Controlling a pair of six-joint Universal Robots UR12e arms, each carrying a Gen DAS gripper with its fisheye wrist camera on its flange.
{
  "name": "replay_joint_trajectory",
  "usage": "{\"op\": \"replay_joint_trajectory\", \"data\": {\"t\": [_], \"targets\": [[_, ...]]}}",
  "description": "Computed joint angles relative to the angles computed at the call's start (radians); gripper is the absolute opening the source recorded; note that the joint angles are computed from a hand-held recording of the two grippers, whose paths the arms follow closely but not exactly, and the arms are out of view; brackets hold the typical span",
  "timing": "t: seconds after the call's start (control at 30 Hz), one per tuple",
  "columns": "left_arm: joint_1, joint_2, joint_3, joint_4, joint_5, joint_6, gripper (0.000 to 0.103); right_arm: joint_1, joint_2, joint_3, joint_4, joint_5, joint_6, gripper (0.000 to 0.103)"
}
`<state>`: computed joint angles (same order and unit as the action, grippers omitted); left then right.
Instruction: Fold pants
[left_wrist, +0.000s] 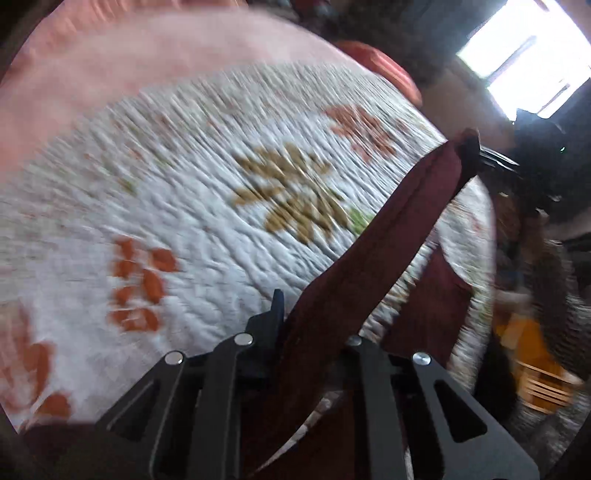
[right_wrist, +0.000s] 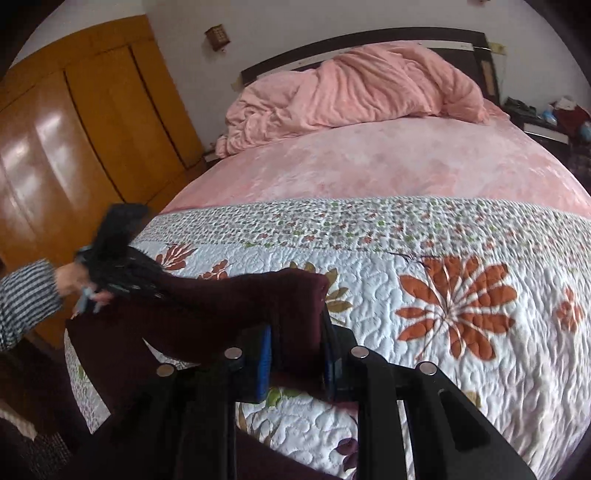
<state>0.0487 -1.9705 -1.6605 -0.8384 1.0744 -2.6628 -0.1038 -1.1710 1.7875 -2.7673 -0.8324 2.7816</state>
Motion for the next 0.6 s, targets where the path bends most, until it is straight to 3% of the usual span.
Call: {"op": "replay_joint_trajectory", "data": {"t": [0.07,0.13,0.17,0.3,0.4,0.6], "targets": [[-0.046,0.062,-0.089,0.192,0.177,-0.035,0.013,0.000,-0.009,0.028,-0.031,-0.011,0.016,0.022],[-0.094,0.110,-0.162,0.281,0.330,-0.037,0.014,0.002,-0.024,0.065,-0.055,-0.036,0.008,0.023],[-0.111,0.121,-0.186,0.298,0.367,-0.046,0.014,0.001,-0.031,0.080,-0.056,-0.042,0.004,0.023],[-0.153,0.156,-0.298,0.407,0.466,-0.040,0.014,-0.010,-0.067,0.176,-0.022,-0.075,-0.030,0.023],[-0.159,0.170,-0.352,0.433,0.479,-0.054,0.014,-0.010,-0.092,0.230,0.006,-0.114,-0.061,0.023],[-0.188,0.227,-0.429,0.531,0.485,-0.088,0.013,-0.032,-0.149,0.291,-0.059,-0.108,-0.049,0.023]]}}
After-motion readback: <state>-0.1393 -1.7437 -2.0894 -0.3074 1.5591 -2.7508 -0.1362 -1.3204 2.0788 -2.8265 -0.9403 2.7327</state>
